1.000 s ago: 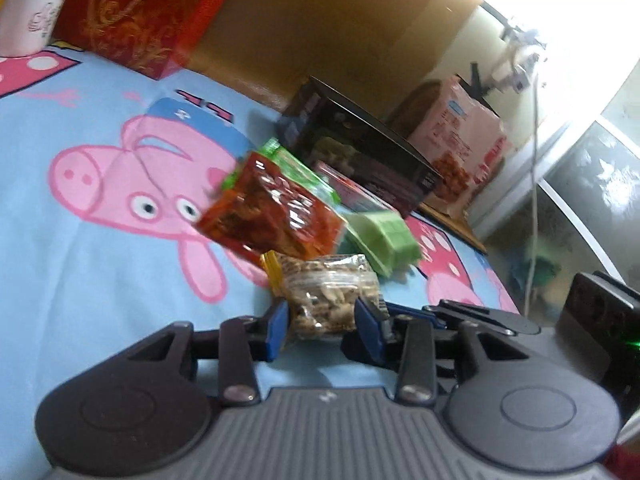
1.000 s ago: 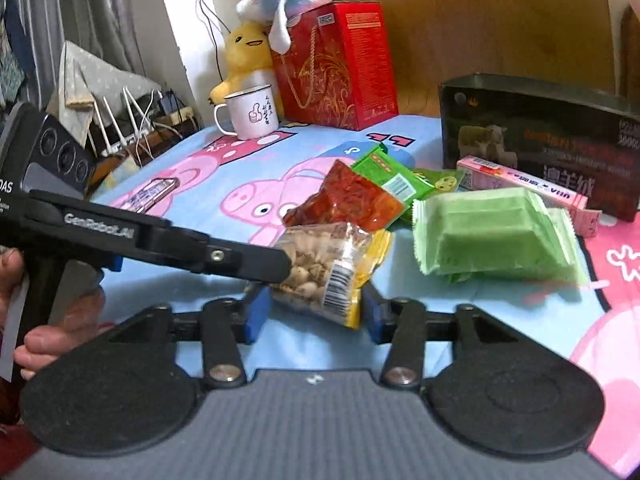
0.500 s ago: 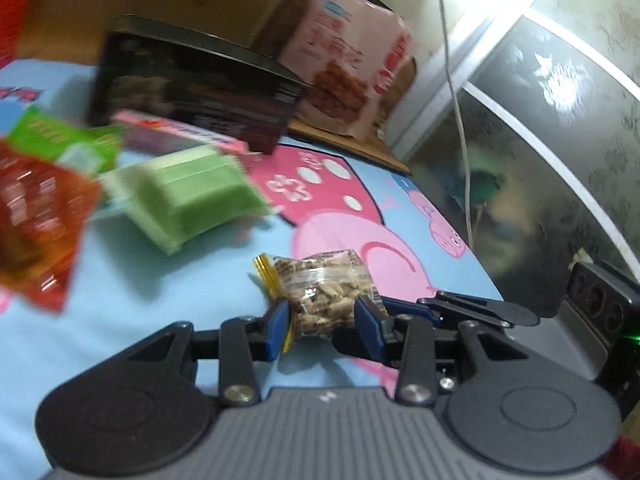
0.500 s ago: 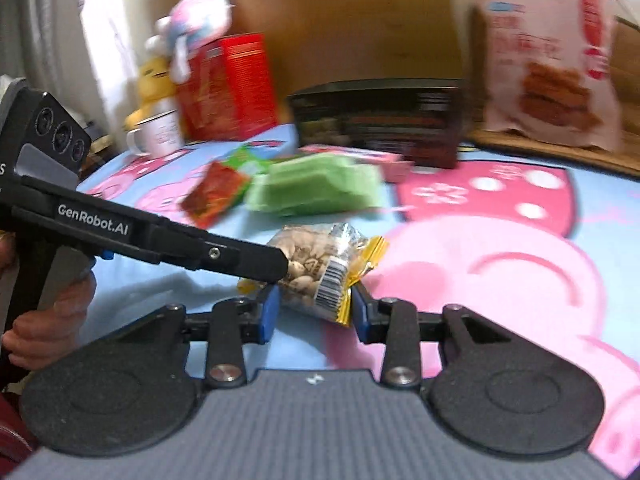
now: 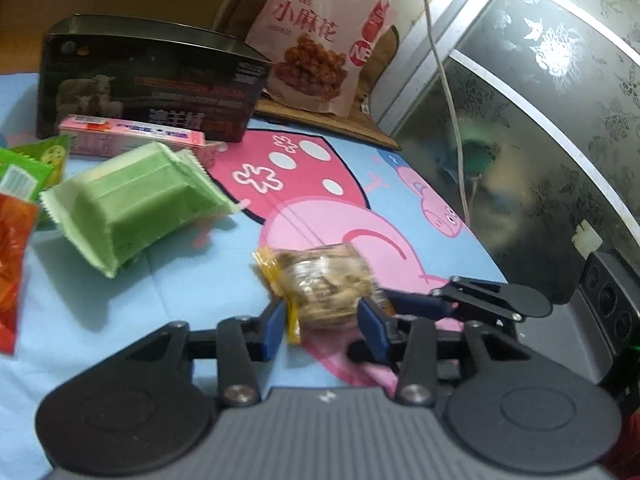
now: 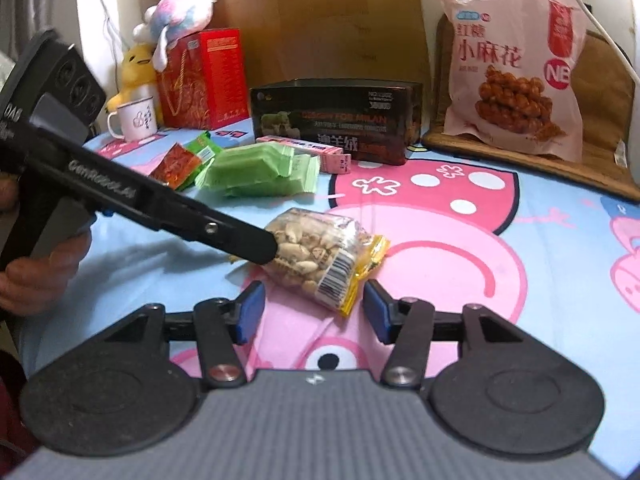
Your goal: Organize snacks
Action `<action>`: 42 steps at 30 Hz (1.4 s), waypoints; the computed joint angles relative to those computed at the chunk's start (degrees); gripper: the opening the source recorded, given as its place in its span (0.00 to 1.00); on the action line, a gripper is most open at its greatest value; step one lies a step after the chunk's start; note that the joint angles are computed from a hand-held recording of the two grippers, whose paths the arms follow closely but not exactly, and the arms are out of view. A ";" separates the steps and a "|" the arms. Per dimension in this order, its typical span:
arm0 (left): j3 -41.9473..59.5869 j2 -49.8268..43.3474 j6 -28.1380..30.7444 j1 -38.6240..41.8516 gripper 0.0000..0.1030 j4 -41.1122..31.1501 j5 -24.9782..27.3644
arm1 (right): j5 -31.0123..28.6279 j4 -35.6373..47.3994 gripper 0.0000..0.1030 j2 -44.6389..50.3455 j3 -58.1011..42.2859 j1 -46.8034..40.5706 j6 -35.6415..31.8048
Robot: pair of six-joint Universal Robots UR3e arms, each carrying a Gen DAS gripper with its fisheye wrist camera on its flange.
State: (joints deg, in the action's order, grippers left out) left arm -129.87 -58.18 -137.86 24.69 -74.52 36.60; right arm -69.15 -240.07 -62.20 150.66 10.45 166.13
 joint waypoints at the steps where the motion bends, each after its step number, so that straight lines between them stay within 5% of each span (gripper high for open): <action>1: -0.02 0.31 -0.15 -0.08 0.37 0.37 -0.11 | -2.00 0.06 0.30 0.30 -1.01 1.40 -0.20; 6: 3.14 -0.47 -2.83 2.42 0.37 4.84 -3.82 | 0.08 2.02 0.28 -1.57 -6.88 0.73 3.56; 9: 5.97 -5.67 -11.63 1.69 0.37 18.50 -4.35 | 0.64 6.38 0.28 -2.05 -15.84 1.61 5.60; 14: 15.31 -21.80 -29.47 -3.37 0.37 45.30 2.75 | -1.35 19.48 0.29 3.39 -39.22 4.77 7.69; 18: 23.88 -33.72 -37.28 -7.13 0.40 53.86 10.60 | -7.01 29.81 0.36 9.85 -55.87 8.13 7.18; 19: 24.80 -34.64 -37.56 -7.42 0.41 53.56 12.28 | -8.23 31.12 0.45 10.96 -58.09 8.54 7.07; 21: 22.49 -33.49 -38.04 -4.61 0.41 54.66 10.88 | -9.36 29.90 0.49 11.20 -57.66 8.21 8.67; 25: 12.67 -28.51 -36.87 6.30 0.41 58.98 2.84 | -2.30 20.27 0.48 6.96 -44.99 3.37 13.09; 28: 9.20 -25.99 -35.33 12.48 0.41 56.43 0.65 | 2.55 22.98 0.41 4.98 -41.13 0.86 12.88; 33: 7.11 -23.35 -32.37 17.26 0.41 46.10 -2.04 | -0.63 31.81 0.32 8.75 -50.56 2.09 14.75; 36: 5.73 -19.98 -26.53 17.34 0.41 38.75 -3.49 | -3.60 32.58 0.34 9.84 -53.07 3.13 16.97; 42: 3.94 -14.12 -9.58 12.04 0.41 22.76 -3.10 | 4.07 31.83 0.35 7.53 -45.50 2.66 15.72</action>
